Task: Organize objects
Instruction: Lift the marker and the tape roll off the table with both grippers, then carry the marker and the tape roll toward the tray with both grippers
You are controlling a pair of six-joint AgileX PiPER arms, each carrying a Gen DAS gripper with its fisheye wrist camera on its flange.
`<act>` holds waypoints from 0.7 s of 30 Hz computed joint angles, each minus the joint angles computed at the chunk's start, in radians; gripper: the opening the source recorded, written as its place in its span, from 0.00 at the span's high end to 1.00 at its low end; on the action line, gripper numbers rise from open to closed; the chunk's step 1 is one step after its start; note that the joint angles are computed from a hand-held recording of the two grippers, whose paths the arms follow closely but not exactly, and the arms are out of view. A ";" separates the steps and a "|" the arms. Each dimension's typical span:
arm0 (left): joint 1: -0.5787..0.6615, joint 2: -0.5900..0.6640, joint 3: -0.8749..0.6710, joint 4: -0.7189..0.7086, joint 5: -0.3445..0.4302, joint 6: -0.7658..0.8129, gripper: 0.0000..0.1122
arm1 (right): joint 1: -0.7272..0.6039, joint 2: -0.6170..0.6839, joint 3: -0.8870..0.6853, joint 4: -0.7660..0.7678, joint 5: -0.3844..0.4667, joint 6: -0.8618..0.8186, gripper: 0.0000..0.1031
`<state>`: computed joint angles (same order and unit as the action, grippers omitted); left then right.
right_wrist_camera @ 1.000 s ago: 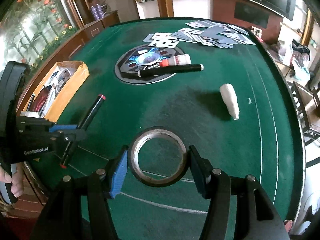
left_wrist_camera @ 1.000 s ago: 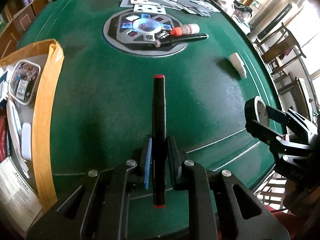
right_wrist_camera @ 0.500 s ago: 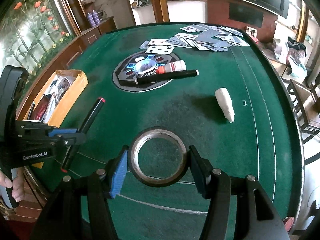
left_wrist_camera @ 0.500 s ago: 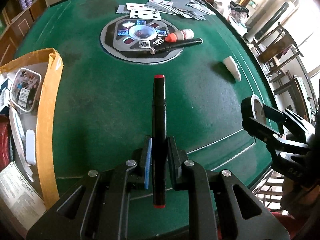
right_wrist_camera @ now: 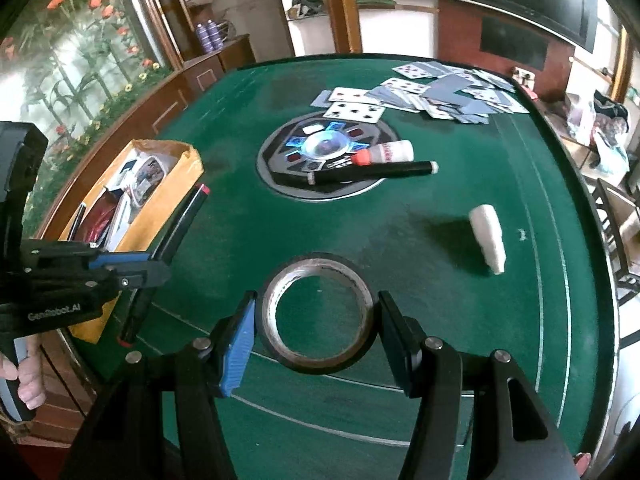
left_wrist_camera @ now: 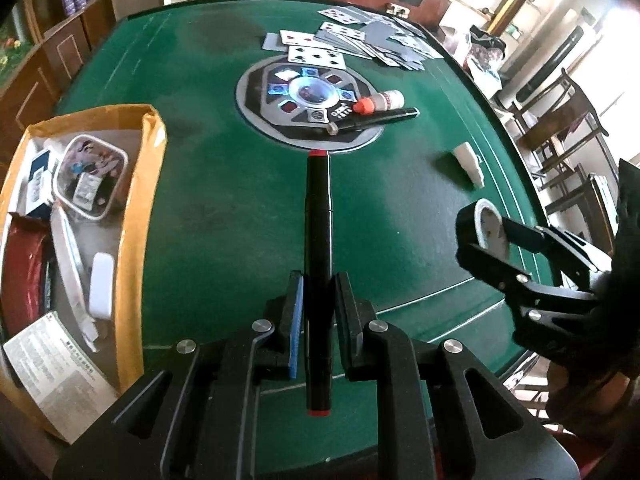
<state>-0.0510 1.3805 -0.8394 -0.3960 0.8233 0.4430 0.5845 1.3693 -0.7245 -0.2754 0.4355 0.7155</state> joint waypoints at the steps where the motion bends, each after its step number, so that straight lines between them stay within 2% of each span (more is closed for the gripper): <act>1: 0.006 -0.003 0.002 0.002 0.001 0.000 0.87 | 0.005 0.012 -0.008 0.002 -0.003 -0.003 0.44; 16: 0.061 -0.085 0.001 0.146 -0.012 -0.082 0.87 | 0.093 0.143 -0.126 0.051 -0.023 -0.070 0.44; 21: 0.099 -0.110 0.006 0.145 -0.005 -0.058 0.87 | 0.115 0.173 -0.161 0.059 -0.019 -0.079 0.44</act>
